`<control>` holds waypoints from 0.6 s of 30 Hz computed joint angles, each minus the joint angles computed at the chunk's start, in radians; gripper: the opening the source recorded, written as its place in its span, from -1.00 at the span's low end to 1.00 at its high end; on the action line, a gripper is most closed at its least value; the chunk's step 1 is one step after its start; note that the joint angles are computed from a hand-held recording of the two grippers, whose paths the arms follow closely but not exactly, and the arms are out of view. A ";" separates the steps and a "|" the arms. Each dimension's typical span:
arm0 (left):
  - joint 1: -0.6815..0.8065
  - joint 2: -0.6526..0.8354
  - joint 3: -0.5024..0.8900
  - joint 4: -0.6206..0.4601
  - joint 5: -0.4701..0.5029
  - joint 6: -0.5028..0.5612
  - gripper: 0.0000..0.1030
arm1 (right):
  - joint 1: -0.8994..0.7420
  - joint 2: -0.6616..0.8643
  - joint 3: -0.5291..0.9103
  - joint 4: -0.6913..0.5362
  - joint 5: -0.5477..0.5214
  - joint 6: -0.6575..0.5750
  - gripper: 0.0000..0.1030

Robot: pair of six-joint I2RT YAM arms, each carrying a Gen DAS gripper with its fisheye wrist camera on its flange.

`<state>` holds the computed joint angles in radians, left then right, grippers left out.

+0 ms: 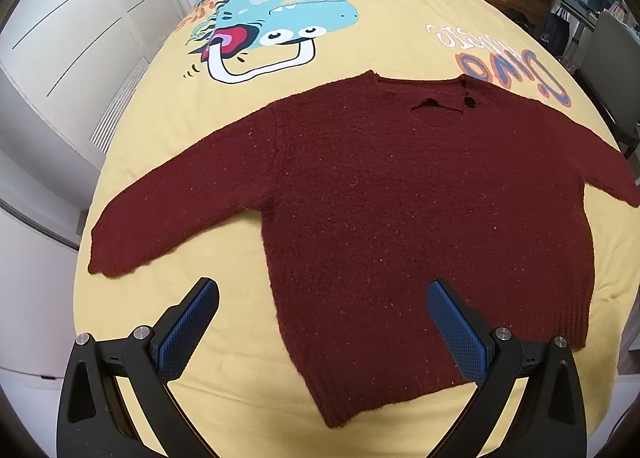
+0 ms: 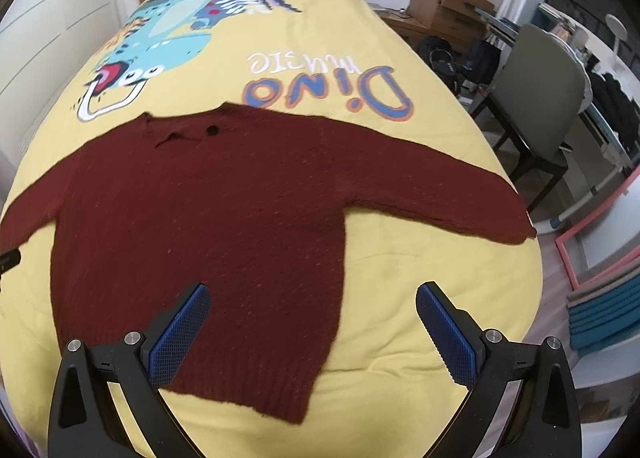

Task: Fold small clothes
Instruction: 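Grasp the sweater sleeve cuff with the right gripper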

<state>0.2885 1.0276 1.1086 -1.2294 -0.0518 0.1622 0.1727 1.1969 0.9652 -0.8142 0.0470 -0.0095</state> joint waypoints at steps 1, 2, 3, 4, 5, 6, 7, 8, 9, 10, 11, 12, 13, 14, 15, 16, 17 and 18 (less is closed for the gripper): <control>0.006 0.008 0.002 0.003 0.009 0.006 0.98 | -0.030 0.006 0.000 0.013 -0.022 -0.012 0.99; 0.012 0.021 0.004 0.011 0.019 0.011 0.98 | -0.064 0.013 0.000 0.028 -0.046 -0.026 0.99; 0.018 0.029 0.005 0.019 0.026 0.014 0.98 | -0.093 0.023 -0.001 0.049 -0.063 -0.038 0.99; 0.023 0.035 0.006 0.024 0.031 0.014 0.98 | -0.128 0.032 -0.007 0.083 -0.074 -0.062 0.99; 0.030 0.049 0.008 0.033 0.040 0.016 0.98 | -0.154 0.045 -0.012 0.113 -0.077 -0.080 0.99; 0.034 0.062 0.012 0.039 0.042 0.016 0.98 | -0.186 0.070 -0.012 0.146 -0.075 -0.097 0.99; 0.035 0.074 0.015 0.045 0.041 0.016 0.98 | -0.226 0.115 0.000 0.174 -0.075 -0.110 0.99; 0.037 0.089 0.014 0.059 0.038 0.018 0.98 | -0.259 0.155 0.014 0.192 -0.085 -0.118 0.99; 0.036 0.101 0.012 0.072 0.032 0.023 0.98 | -0.303 0.207 0.033 0.213 -0.107 -0.127 0.99; 0.035 0.107 0.011 0.081 0.026 0.029 0.98 | -0.349 0.276 0.064 0.240 -0.133 -0.132 0.99; 0.025 0.118 0.004 0.102 0.003 0.033 0.98 | -0.385 0.334 0.090 0.261 -0.155 -0.140 0.99; 0.016 0.125 -0.004 0.121 -0.019 0.034 0.98 | -0.421 0.399 0.122 0.278 -0.172 -0.145 0.99; 0.012 0.127 -0.015 0.135 -0.031 0.035 0.98 | -0.459 0.485 0.174 0.283 -0.180 -0.137 0.99; 0.009 0.135 -0.025 0.151 -0.043 0.037 0.98 | -0.483 0.551 0.220 0.282 -0.177 -0.121 0.99; 0.011 0.149 -0.032 0.163 -0.045 0.035 0.98 | -0.513 0.624 0.274 0.278 -0.179 -0.102 0.99; 0.018 0.160 -0.039 0.170 -0.040 0.033 0.98 | -0.549 0.704 0.339 0.270 -0.187 -0.076 0.99; 0.023 0.175 -0.044 0.176 -0.035 0.029 0.98 | -0.574 0.760 0.386 0.267 -0.193 -0.051 0.99; 0.030 0.191 -0.053 0.187 -0.027 0.022 0.98 | -0.605 0.838 0.457 0.252 -0.203 -0.017 0.99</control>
<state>0.3184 1.2187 1.0560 -1.0421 -0.0791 0.1843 -0.4327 2.0352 1.4225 -0.5625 -0.1564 -0.0261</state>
